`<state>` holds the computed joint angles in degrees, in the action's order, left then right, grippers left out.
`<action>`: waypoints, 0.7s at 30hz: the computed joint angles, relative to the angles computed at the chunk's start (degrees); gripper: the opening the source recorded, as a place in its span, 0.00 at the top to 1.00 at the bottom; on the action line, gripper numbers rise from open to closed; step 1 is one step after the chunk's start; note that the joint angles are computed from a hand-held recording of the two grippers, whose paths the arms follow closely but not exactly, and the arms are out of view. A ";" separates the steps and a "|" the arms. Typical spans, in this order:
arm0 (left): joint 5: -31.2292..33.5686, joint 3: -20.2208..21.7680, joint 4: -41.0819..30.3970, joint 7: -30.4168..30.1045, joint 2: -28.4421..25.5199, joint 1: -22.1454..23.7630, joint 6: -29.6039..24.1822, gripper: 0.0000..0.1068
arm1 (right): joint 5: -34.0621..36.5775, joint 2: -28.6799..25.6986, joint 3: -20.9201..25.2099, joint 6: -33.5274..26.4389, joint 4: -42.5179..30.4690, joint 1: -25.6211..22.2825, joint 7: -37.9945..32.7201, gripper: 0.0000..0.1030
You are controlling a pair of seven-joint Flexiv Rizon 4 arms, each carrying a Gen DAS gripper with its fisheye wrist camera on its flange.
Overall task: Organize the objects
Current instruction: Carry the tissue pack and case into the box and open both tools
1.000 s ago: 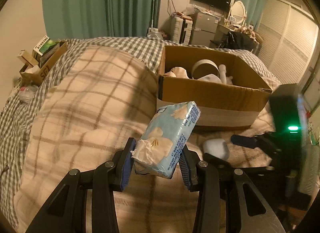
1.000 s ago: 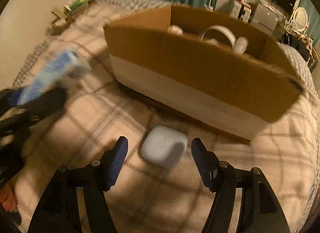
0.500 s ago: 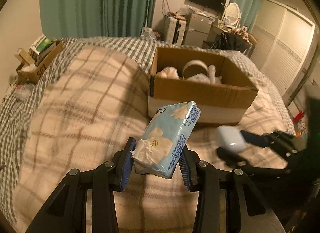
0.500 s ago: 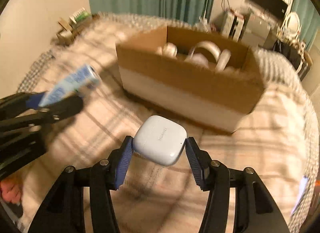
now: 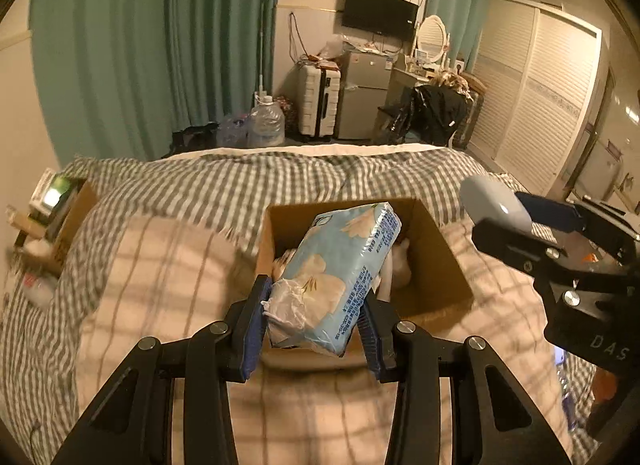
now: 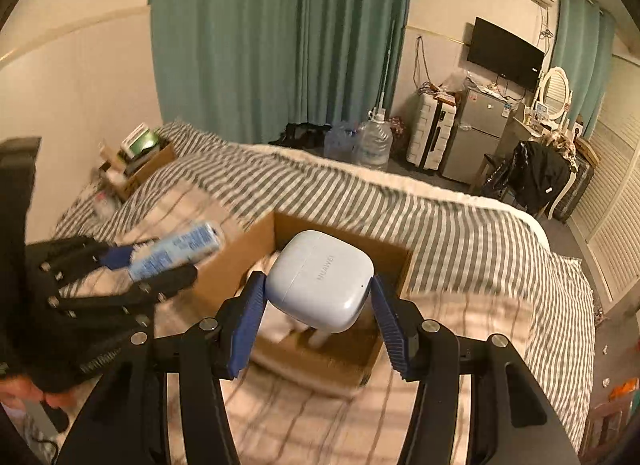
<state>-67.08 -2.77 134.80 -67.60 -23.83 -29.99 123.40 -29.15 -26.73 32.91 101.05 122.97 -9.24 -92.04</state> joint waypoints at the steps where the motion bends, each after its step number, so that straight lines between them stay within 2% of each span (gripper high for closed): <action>1: -0.51 0.34 -1.72 1.67 -0.94 0.37 -0.70 0.61 | -0.08 -0.73 -0.17 -0.92 -1.71 0.41 0.21 0.48; 4: -0.95 0.96 -5.97 4.48 -3.81 1.97 -3.38 0.61 | 0.84 -4.72 0.59 -5.46 -7.61 1.30 -0.48 0.48; 6: 5.30 0.55 -6.81 0.97 -5.11 5.84 -6.45 0.61 | 2.03 -6.89 -0.44 -7.07 -10.36 3.14 -1.10 0.48; 7: 7.77 0.42 -7.28 -0.37 -5.95 7.45 -7.78 0.61 | 2.48 -8.19 -2.47 -7.54 -11.66 5.19 -1.23 0.48; 10: 8.09 3.74 -9.94 0.08 -9.54 6.27 -10.97 0.61 | 4.00 -11.78 -4.80 -9.53 -14.39 7.76 -2.67 0.48; 12: 11.22 3.61 -10.61 -1.92 -11.38 8.22 -12.09 0.61 | 7.01 -13.45 -5.82 -10.43 -15.59 9.22 -5.07 0.48; 15: 17.14 1.96 -10.82 -5.33 -13.13 12.14 -12.18 0.61 | 7.20 -14.26 -13.57 -5.53 -14.75 15.28 -3.43 0.48; 16: 18.50 2.14 -11.01 -5.87 -13.46 12.54 -12.37 0.60 | 7.52 -14.68 -14.44 -4.39 -14.74 15.98 -3.79 0.48; 19: 22.45 2.58 -10.81 -8.10 -14.06 13.23 -11.29 0.53 | 7.98 -16.09 -11.56 -3.87 -15.75 13.91 -4.48 0.48; 21: 22.42 5.52 -11.01 -8.54 -14.02 10.36 -11.87 0.48 | 8.20 -16.45 -9.18 -1.69 -15.62 11.89 -4.62 0.39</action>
<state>-44.66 2.75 123.79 -76.15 -37.84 -19.63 111.53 -20.95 -43.18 23.73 99.35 107.35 2.64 -96.66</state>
